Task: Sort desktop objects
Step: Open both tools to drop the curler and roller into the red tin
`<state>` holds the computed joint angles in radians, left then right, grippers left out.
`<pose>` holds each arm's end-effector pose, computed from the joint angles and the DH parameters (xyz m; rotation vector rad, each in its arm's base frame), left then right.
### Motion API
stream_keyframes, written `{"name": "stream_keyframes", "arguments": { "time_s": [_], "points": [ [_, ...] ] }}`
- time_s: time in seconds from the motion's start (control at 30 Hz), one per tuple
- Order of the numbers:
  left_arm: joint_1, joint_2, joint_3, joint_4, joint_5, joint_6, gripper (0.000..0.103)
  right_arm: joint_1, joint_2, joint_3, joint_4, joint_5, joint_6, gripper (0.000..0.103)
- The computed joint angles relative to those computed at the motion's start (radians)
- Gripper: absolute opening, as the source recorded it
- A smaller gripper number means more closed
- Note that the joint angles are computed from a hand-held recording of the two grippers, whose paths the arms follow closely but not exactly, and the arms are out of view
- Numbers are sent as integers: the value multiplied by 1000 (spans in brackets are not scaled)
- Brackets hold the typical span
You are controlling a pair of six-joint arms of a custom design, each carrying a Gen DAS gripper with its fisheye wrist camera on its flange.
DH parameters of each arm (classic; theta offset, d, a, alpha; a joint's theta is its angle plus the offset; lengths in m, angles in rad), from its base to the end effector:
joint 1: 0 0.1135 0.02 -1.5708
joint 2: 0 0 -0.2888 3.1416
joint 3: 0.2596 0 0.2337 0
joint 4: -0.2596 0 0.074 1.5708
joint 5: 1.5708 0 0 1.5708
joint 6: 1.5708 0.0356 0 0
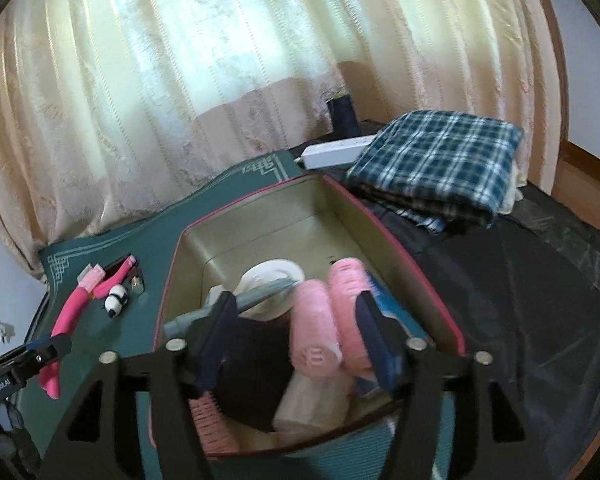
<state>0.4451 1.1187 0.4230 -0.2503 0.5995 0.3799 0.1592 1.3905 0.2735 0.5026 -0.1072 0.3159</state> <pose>0.1586 0.0534 0.1907 0.1558 2.3261 -0.3565 0.2073 0.0371 0.1578 0.1115 2.2046 0.3842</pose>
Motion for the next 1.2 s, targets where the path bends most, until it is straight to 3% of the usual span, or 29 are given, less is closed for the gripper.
{"name": "stream_keyframes", "arguments": {
  "time_s": [0.5, 0.8, 1.2],
  "points": [
    [-320, 12, 26, 94, -136, -187, 35, -72, -51, -41, 8, -47, -32, 69],
    [-550, 132, 121, 171, -216, -318, 35, -155, -55, -49, 11, -106, -52, 69],
    [-653, 286, 188, 253, -290, -386, 35, -177, -39, -39, 23, -144, -76, 69]
  ]
}}
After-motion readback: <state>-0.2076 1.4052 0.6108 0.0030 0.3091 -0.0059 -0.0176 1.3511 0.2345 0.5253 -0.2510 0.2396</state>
